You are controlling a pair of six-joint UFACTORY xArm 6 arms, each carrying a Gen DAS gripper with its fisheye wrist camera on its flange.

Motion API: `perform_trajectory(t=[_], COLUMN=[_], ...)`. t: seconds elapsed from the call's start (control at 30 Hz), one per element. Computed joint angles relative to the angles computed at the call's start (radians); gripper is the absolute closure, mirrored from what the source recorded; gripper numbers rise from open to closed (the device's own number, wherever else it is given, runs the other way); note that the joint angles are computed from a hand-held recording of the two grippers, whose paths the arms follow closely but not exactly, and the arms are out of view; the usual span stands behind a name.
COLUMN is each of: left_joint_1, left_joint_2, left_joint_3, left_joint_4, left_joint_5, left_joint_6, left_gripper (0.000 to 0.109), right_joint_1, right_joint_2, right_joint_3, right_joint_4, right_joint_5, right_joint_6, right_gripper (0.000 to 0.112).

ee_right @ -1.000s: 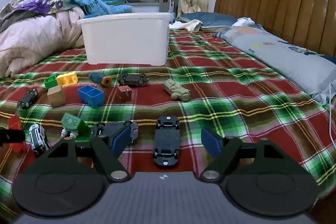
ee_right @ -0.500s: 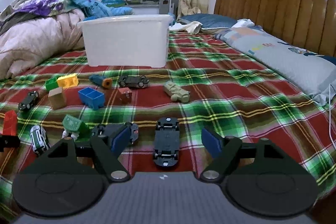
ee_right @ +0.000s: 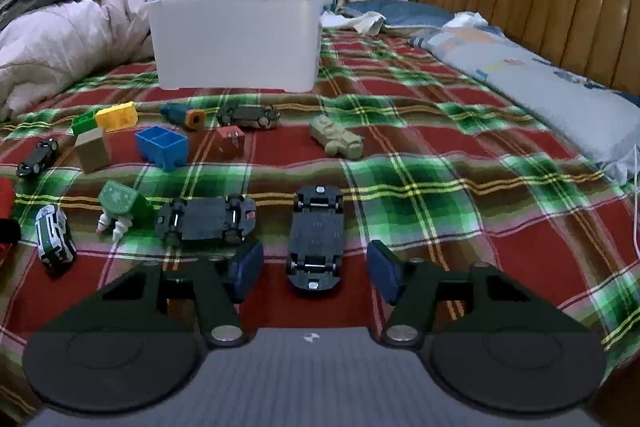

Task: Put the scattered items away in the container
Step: 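Close the left gripper on the red Lego brick while the right gripper grasps a black toy car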

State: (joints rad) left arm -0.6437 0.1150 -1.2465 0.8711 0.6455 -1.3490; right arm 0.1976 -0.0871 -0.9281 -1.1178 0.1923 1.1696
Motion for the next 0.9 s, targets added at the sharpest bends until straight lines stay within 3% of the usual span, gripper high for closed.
perform_trajectory(t=[0.2,0.27,0.37,0.57,0.77,0.9], left_joint_1=[0.009,0.014,0.020,0.023,-0.004,0.010], left_joint_2=[0.002,0.001,0.002,0.006,0.017,0.013], left_joint_3=[0.006,0.009,0.013,0.012,-0.019,-0.008], left_joint_4=[0.000,-0.001,-0.004,0.018,0.058,0.047], left_joint_5=[-0.026,-0.040,-0.062,-0.081,0.015,-0.008], left_joint_6=[-0.009,-0.010,-0.005,-0.007,0.011,-0.003], left_gripper=[0.065,0.067,0.070,0.075,0.077,0.080], right_joint_1=[-0.007,-0.012,-0.014,-0.022,-0.021,-0.022], right_joint_2=[0.014,0.022,0.024,0.021,0.019,0.018], right_joint_3=[-0.004,-0.005,-0.004,0.002,0.000,-0.004], right_joint_4=[0.044,0.050,0.067,0.082,0.068,0.028], right_joint_5=[-0.005,-0.024,-0.040,-0.069,-0.076,-0.079], right_joint_6=[-0.022,-0.018,-0.028,-0.030,-0.021,0.011], right_gripper=[0.056,0.069,0.079,0.079,0.079,0.079])
